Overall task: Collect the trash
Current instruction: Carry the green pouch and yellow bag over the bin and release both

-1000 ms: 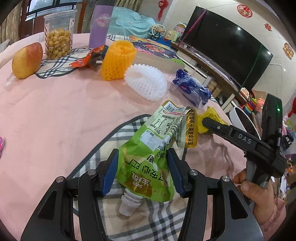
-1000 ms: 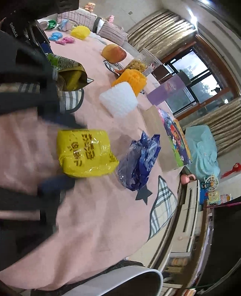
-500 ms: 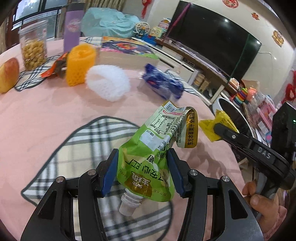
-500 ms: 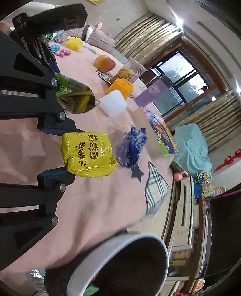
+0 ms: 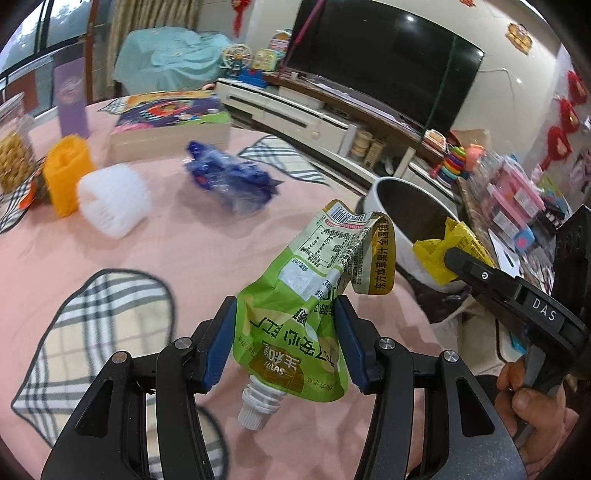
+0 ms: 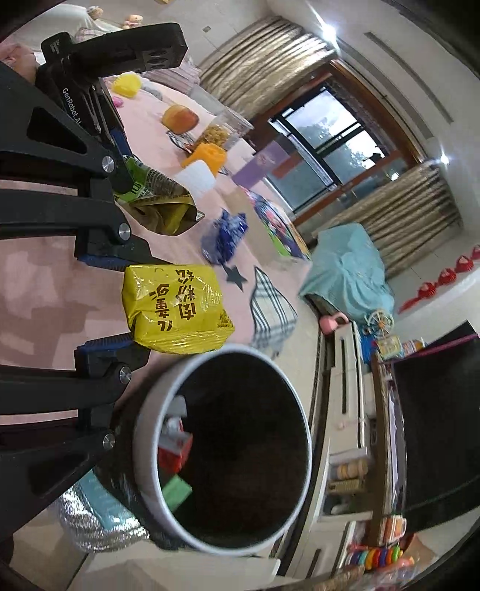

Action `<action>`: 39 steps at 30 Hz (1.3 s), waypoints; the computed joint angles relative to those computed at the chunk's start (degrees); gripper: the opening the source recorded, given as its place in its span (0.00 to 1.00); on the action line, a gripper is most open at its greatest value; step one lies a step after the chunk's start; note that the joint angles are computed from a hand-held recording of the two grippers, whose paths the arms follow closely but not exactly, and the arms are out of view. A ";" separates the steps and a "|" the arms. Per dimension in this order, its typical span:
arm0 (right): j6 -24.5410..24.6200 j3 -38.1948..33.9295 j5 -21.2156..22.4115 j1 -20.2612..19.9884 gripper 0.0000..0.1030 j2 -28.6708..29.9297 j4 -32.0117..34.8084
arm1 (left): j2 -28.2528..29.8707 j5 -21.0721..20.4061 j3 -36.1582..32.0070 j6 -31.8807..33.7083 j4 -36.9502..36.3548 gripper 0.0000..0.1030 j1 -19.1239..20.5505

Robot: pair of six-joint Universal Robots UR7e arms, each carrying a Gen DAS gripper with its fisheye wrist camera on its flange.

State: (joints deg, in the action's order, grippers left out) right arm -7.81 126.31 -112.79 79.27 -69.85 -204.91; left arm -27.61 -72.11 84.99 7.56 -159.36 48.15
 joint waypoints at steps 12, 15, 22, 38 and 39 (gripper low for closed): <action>0.10 2.23 0.17 -3.45 0.29 -5.25 -0.54 | 4.52 -0.26 -5.34 1.74 3.05 0.50 -3.29; 0.05 2.51 0.43 -4.25 0.29 -6.42 -0.04 | 5.93 -0.21 -7.09 2.24 3.91 0.50 -4.07; 0.38 2.58 1.18 -6.47 0.29 -8.46 1.11 | 8.59 0.48 -10.72 3.47 6.37 0.50 -5.40; 0.30 -0.81 2.48 -9.92 0.29 -10.01 8.71 | 15.16 2.99 -20.76 6.12 12.60 0.51 -7.52; 0.21 -1.15 2.39 -10.02 0.29 -10.02 9.20 | 15.55 3.10 -21.36 6.27 13.08 0.51 -7.60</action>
